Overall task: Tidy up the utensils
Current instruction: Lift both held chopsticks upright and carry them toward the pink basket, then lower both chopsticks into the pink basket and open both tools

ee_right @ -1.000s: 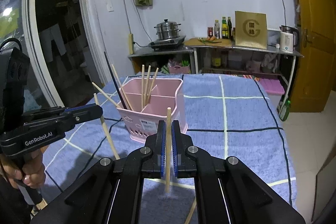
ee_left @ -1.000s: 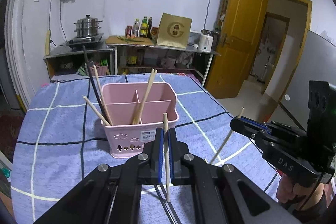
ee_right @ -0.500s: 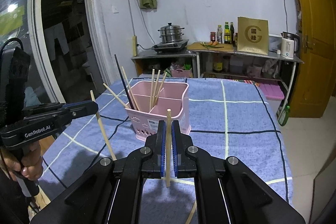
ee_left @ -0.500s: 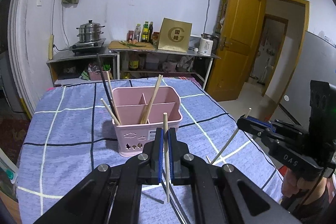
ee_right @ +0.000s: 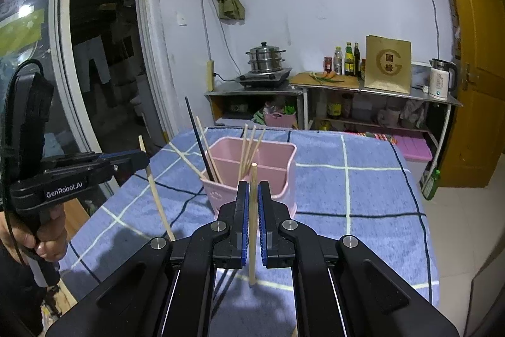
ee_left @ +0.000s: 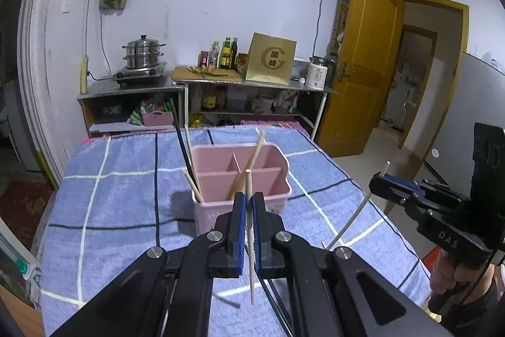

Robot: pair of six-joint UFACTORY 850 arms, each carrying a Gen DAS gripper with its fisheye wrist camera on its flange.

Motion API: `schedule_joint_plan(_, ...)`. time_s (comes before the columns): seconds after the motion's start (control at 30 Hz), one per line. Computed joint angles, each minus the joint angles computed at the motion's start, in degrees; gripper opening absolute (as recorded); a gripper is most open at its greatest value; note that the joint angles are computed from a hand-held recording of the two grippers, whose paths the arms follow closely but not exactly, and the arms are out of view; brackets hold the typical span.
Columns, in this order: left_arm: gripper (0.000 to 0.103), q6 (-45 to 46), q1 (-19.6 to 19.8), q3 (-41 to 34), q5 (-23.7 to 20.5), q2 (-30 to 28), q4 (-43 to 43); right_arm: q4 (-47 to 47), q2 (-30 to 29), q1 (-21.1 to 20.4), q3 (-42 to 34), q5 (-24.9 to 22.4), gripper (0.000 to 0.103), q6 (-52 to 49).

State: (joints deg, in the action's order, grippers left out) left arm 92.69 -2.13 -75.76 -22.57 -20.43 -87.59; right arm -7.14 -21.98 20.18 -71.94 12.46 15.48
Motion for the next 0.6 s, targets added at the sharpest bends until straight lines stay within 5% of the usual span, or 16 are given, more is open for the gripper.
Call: schedule_joint_plan(0.6,0.004,-4.56,0.3,-16.68,0.34,-6.92,1.06,-9.26,-6.41,-0.08,-13.65,0.3,0.005,11.15)
